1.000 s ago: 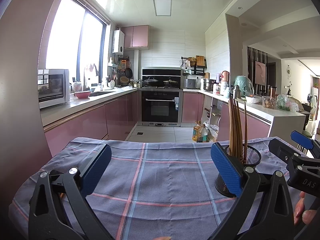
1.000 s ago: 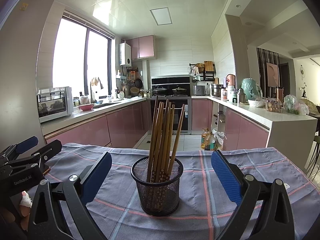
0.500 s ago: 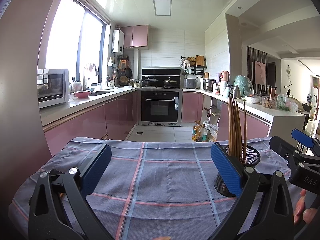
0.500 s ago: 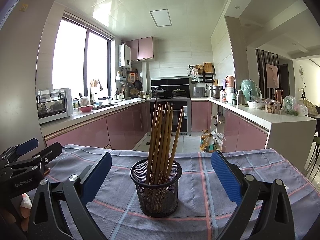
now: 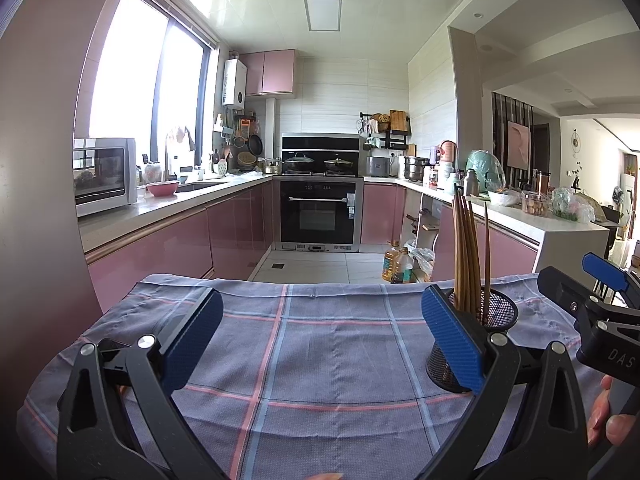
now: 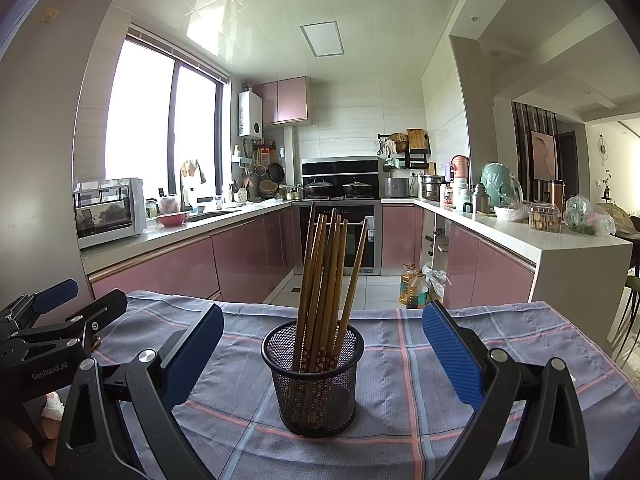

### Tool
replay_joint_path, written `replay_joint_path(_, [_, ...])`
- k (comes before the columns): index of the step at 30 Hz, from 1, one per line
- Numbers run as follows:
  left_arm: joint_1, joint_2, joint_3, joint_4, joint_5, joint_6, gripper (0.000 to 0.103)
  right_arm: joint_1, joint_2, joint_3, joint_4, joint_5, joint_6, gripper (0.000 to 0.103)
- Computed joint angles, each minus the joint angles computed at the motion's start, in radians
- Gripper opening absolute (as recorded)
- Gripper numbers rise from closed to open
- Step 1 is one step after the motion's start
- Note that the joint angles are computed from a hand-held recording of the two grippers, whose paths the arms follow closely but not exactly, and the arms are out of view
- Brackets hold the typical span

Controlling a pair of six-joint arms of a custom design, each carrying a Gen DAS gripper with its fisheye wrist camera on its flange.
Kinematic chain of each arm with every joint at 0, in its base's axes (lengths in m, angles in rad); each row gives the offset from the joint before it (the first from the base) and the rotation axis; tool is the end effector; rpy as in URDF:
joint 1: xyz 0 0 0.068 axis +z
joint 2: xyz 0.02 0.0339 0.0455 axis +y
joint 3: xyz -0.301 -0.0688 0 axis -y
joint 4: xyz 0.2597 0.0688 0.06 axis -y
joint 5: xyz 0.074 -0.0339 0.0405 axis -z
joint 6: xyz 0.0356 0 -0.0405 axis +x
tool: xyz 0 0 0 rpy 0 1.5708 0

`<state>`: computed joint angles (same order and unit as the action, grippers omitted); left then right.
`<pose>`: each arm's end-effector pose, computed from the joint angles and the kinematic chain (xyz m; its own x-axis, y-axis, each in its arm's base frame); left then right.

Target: Organize utensils

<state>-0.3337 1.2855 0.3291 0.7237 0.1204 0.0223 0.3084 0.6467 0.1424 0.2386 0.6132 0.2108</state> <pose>0.2258 -0.0828 0.1995 -0.2081 0.0956 -0.9734 0.4403 0.8978 -0.0060 0.1355 0.0216 0.1948 -0.1859 0.1204 -0.9752 0.3270 0.9435 0.0541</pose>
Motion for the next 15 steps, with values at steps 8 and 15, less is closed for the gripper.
replay_joint_path(8, [-0.005,-0.004,-0.002,-0.002,-0.005,-0.002,0.098,0.000,0.001,-0.003,0.006,0.001,-0.002,0.096])
replay_joint_path(15, [-0.014,-0.009,-0.009,0.001,-0.014,-0.004,0.098,0.006,-0.006,-0.001,-0.002,0.008,0.003,0.096])
